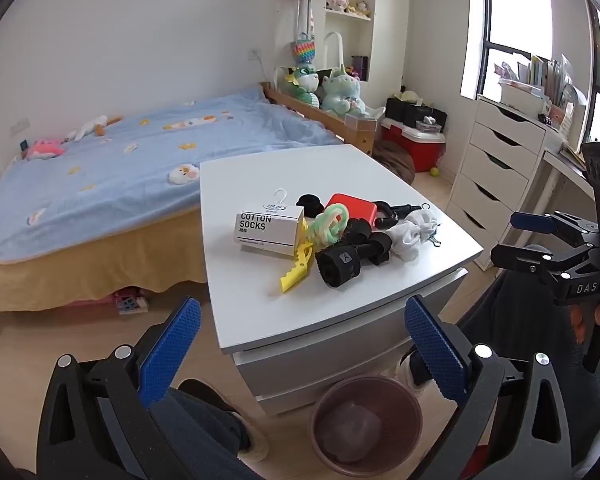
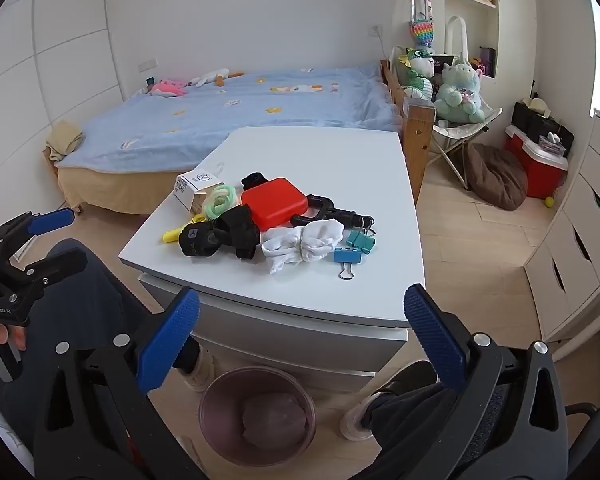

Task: Collect trash
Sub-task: 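Move both tools toward the items on the white table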

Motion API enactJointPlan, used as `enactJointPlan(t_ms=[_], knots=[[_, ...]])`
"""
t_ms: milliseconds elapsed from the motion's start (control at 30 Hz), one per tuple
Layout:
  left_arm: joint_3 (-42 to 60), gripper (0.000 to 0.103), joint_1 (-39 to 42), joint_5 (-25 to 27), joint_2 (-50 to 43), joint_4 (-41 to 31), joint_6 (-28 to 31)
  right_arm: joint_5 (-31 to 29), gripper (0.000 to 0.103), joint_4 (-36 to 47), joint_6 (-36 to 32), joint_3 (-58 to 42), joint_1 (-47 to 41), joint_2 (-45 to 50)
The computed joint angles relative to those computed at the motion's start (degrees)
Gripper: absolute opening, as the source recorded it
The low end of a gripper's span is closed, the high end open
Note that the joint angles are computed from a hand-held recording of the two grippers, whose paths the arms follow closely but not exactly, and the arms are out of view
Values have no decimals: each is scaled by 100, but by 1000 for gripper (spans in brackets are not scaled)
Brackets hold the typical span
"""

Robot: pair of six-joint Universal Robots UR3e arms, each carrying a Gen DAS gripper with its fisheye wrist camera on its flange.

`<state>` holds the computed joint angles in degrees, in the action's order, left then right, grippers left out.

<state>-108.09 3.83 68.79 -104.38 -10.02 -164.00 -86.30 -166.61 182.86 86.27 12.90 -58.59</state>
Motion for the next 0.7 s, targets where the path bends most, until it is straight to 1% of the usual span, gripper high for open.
enactJointPlan(t_ms=[700], knots=[[-48, 98, -11, -14, -23, 80, -27, -20, 100, -1, 14, -55, 23, 55]])
